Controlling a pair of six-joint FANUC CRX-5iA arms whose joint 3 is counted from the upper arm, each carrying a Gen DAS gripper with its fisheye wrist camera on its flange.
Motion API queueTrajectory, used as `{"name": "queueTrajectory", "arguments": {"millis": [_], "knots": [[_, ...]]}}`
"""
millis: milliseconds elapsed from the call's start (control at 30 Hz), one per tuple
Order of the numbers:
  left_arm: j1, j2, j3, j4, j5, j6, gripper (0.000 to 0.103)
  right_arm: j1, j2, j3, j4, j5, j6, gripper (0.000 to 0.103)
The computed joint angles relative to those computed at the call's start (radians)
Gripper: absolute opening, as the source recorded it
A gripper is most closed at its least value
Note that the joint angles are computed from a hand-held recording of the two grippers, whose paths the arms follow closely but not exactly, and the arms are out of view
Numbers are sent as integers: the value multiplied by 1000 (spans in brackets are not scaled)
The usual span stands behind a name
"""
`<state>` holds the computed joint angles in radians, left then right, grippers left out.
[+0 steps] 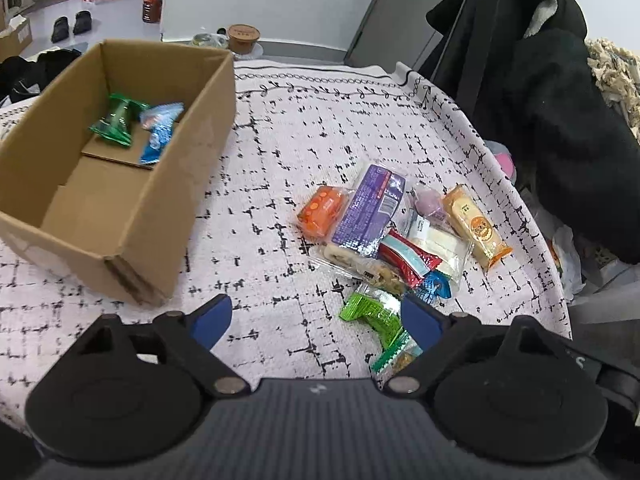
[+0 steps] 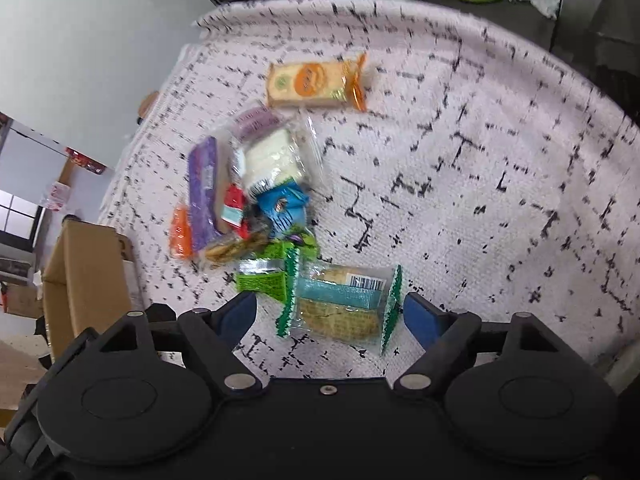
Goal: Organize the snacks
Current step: 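Grasp the clear teal-labelled packet with the right tool while the left tool grasps the lime green packet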
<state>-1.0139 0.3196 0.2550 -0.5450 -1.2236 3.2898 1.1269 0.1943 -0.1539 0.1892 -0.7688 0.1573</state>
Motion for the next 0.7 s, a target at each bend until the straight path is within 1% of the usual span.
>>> {"name": "queueTrajectory", "arguments": {"millis": [233, 300, 333, 367, 467, 533, 700], "knots": [[38, 5, -44, 37, 54, -1, 82, -3, 71, 68, -30, -48, 69, 79], [44, 9, -47, 42, 61, -5, 82, -3, 89, 83, -26, -71, 75, 71], [45, 12, -45, 43, 63, -9, 82, -3, 97, 88, -25, -81, 76, 62], [46, 14, -45, 43, 65, -12, 82, -7, 100, 89, -32, -82, 80, 58], [53, 21, -46, 50, 84, -22, 82, -8, 89, 65, -13, -59, 49, 52], [59, 26, -46, 56, 99, -33, 82, -3, 81, 47, 20, -56, 21, 50], [69, 42, -36, 71, 134, -62, 82, -3, 58, 4, 107, -59, -95, 48]]}}
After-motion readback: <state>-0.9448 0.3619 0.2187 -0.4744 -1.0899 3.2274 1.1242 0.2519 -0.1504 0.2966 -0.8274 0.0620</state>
